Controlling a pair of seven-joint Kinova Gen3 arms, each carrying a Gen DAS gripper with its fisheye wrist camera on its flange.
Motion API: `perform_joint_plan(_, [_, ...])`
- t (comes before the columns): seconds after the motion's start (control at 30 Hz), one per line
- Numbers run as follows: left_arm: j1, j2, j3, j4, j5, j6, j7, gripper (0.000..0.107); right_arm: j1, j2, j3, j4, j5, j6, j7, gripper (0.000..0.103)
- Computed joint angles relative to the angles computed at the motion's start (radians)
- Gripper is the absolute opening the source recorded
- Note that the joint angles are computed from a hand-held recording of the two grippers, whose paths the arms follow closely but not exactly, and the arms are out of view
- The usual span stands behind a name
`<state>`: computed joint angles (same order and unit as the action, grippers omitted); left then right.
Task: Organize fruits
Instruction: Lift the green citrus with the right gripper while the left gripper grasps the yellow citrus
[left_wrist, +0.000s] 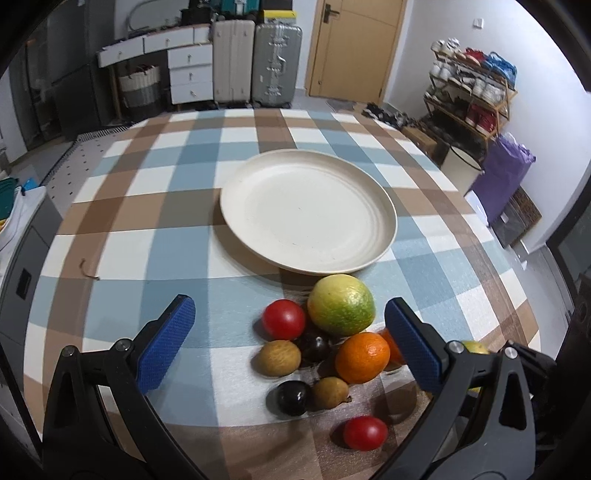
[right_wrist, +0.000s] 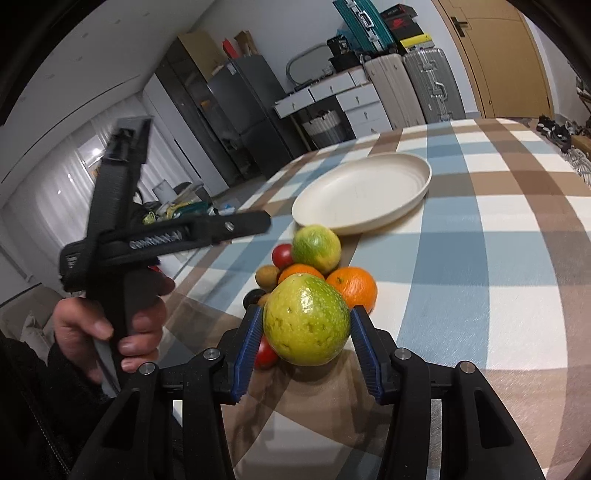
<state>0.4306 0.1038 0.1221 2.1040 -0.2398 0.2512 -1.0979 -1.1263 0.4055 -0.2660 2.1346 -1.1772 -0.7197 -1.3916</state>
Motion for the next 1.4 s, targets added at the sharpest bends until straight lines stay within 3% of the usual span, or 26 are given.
perform_joint_plan(0.13, [-0.042,0.046,0.043,-0.047,0.091,0.031,-0.107,0.102,0.017,-0.013,-0.003,0.035,0.044,-0.021,-0.067,0.049])
perform_joint_plan(0.47, [-0.017,0.126,0.049,-0.153,0.138,0.119,-0.221,0.101,0.049,-0.036,0.007,0.078,0.103,-0.019,-0.13,0.049])
perform_joint_plan(0.57, [-0.039,0.14,0.067,-0.17,0.187,0.134,-0.282,0.096,0.048,-0.034,0.01,0.087,0.126,-0.036,-0.145,0.049])
perform_joint_plan(0.63, [-0.081,0.153,0.1,-0.183,0.249,0.149,-0.356,0.086,0.051,-0.032,0.008,0.099,0.153,-0.052,-0.173,0.049])
perform_joint_plan(0.93, [-0.151,0.19,0.144,-0.225,0.422,0.224,-0.572,0.068,0.063,-0.032,0.013,0.124,0.213,-0.067,-0.237,0.049])
perform_joint_plan(1.0, [-0.129,0.196,0.13,-0.24,0.414,0.245,-0.592,0.066,0.061,-0.032,0.014,0.127,0.214,-0.071,-0.242,0.049])
perform_joint_plan(1.1, [-0.087,0.21,0.107,-0.265,0.385,0.282,-0.591,0.052,0.065,-0.032,0.012,0.135,0.232,-0.074,-0.265,0.049])
perform_joint_plan(1.4, [-0.073,0.221,0.102,-0.275,0.391,0.294,-0.64,0.052,0.068,-0.033,0.015,0.147,0.263,-0.081,-0.295,0.049])
